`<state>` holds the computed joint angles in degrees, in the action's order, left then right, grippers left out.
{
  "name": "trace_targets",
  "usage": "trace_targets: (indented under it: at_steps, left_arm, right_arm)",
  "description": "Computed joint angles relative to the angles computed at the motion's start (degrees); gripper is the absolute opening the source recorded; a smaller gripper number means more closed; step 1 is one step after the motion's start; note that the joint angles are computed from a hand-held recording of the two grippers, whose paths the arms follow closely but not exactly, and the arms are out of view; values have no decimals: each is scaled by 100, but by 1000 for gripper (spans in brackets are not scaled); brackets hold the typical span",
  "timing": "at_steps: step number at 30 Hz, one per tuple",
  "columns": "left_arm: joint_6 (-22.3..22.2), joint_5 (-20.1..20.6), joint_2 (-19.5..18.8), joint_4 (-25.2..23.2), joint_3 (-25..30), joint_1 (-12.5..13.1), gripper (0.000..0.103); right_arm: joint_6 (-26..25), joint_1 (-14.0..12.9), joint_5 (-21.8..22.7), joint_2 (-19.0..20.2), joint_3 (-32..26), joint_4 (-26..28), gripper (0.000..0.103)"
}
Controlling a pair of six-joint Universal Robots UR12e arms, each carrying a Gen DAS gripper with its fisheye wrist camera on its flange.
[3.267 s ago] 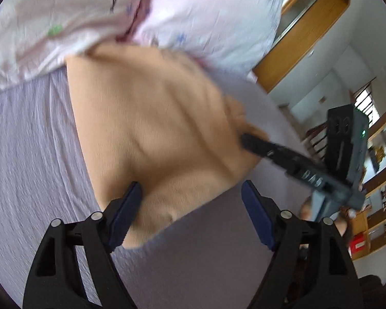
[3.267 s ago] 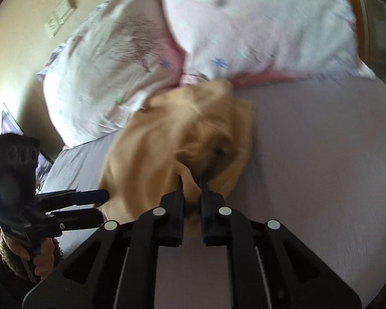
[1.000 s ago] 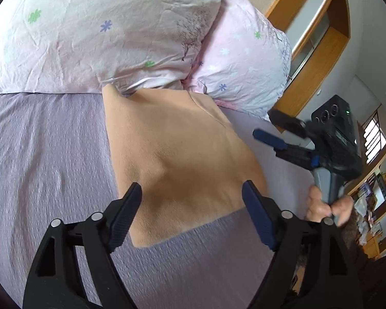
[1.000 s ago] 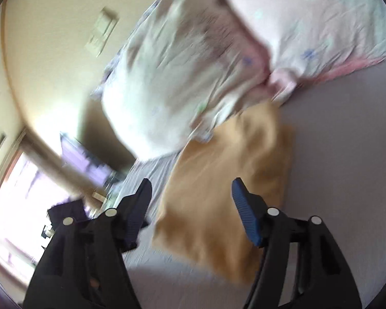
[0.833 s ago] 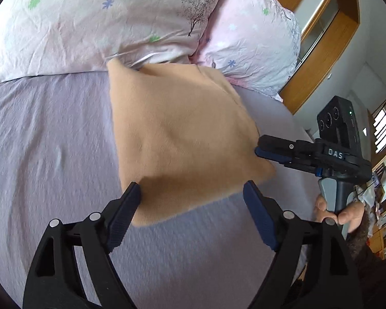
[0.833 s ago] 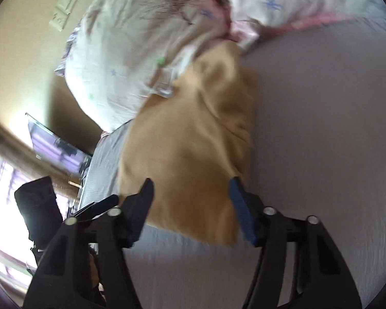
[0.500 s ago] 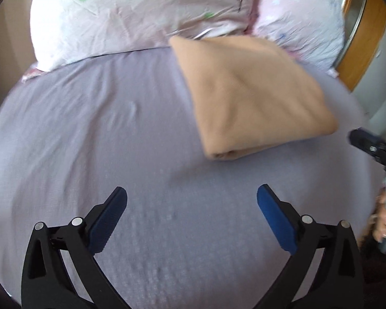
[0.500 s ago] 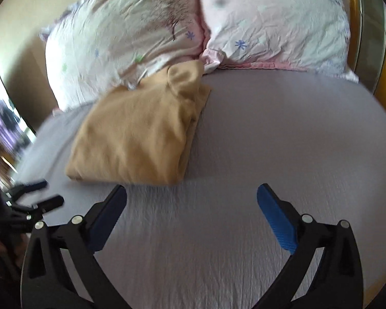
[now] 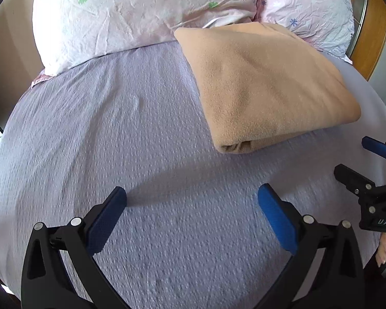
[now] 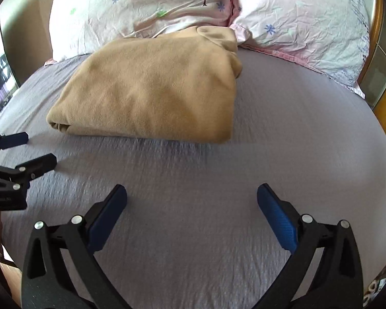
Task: Fold small clothes
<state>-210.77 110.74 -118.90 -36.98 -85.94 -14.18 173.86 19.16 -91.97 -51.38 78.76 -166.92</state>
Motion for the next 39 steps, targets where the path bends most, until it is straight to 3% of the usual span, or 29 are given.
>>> trace_targets:
  at_steps: [39]
  left_arm:
    - [62,-19,-1,89,-15,-13,102]
  right_arm:
    - [110,-1,-1,0,-4,40,101]
